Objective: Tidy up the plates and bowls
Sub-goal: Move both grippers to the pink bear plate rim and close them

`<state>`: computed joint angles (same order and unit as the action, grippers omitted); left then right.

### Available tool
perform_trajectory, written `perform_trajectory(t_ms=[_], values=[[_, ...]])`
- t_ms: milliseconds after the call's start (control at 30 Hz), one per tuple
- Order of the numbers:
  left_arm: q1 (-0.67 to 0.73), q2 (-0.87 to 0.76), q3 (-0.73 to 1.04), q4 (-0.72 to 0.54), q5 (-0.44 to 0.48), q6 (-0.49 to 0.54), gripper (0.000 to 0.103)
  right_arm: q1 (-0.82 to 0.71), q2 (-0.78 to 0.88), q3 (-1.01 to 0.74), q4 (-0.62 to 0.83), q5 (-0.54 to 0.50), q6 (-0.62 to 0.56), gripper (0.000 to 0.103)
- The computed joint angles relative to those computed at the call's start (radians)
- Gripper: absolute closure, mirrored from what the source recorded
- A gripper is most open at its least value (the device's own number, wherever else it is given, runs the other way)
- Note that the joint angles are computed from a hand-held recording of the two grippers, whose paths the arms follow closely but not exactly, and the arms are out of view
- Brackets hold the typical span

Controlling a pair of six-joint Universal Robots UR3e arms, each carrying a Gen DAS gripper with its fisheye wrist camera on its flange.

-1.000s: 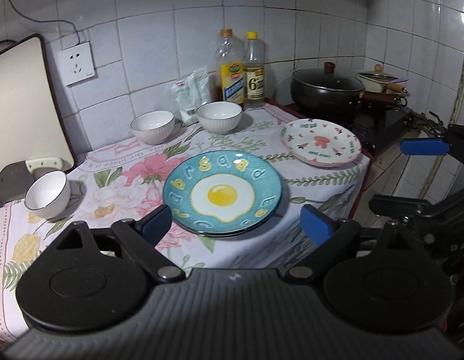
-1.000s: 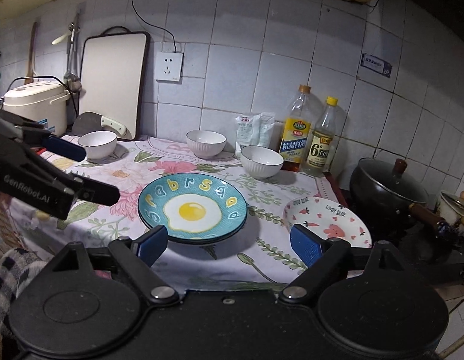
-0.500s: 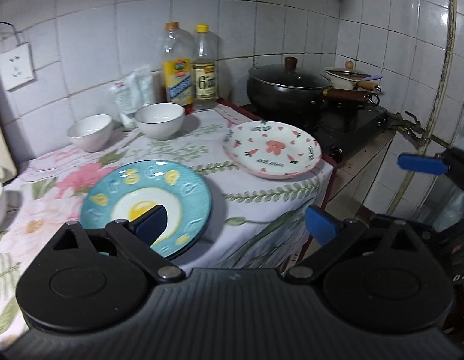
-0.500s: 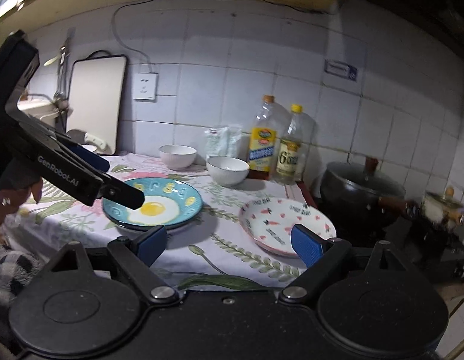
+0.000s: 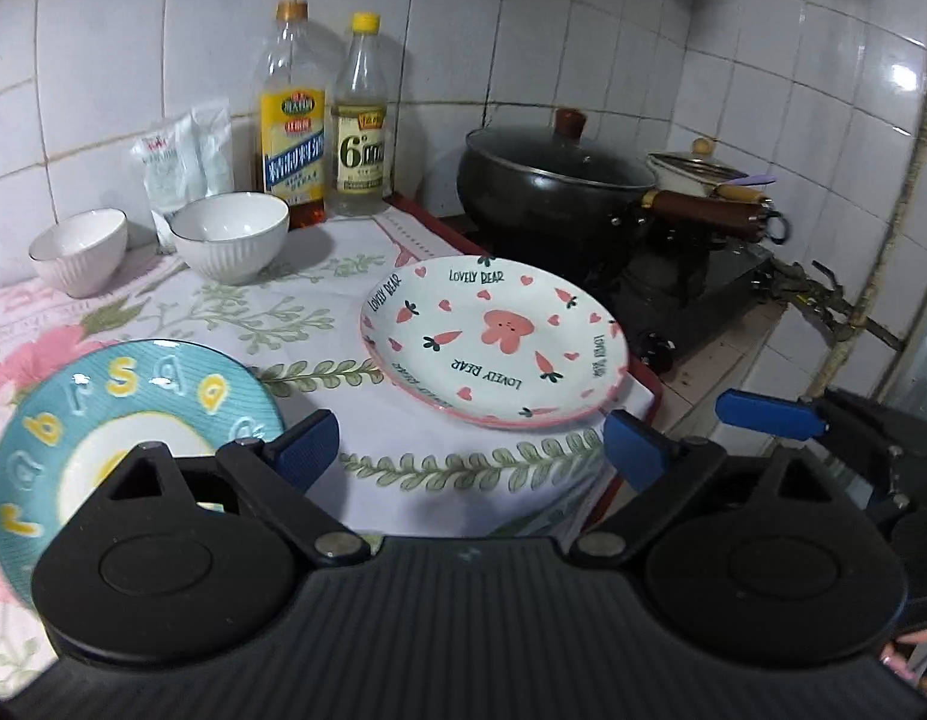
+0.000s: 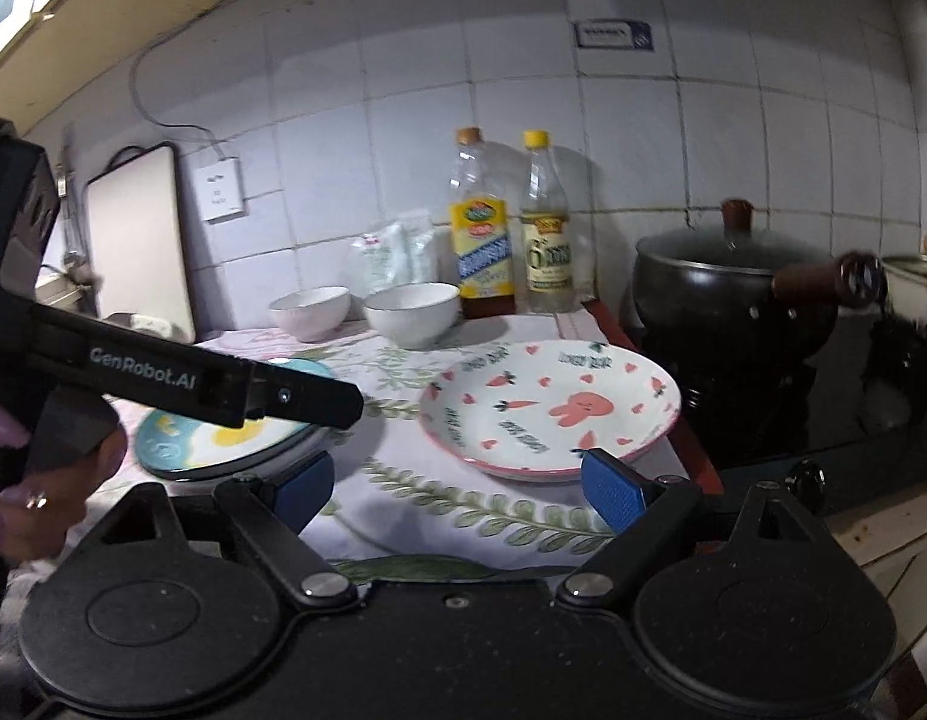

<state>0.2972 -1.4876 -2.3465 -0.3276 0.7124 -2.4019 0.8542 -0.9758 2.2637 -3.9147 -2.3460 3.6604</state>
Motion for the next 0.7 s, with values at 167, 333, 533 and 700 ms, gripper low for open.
perform_trajectory(t_ms=[167, 333, 533, 700], values=[[-0.170, -0.230, 0.138, 0.183, 0.155, -0.217, 0.016, -0.147, 0.091, 0.043, -0.157, 0.091, -0.010, 0.011], [-0.275, -0.385, 0.259, 0.274, 0.297, -0.380, 0.028, -0.277, 0.149, 0.066, -0.255, 0.202, -0.026, 0.012], [-0.329, -0.490, 0.361, 0.259, 0.353, -0.474, 0.042, -0.373, 0.195, 0.072, -0.318, 0.301, 0.021, 0.026], [-0.367, -0.555, 0.402, 0.308, 0.400, -0.545, 0.063, -0.426, 0.173, 0.055, -0.248, 0.346, 0.051, 0.039]])
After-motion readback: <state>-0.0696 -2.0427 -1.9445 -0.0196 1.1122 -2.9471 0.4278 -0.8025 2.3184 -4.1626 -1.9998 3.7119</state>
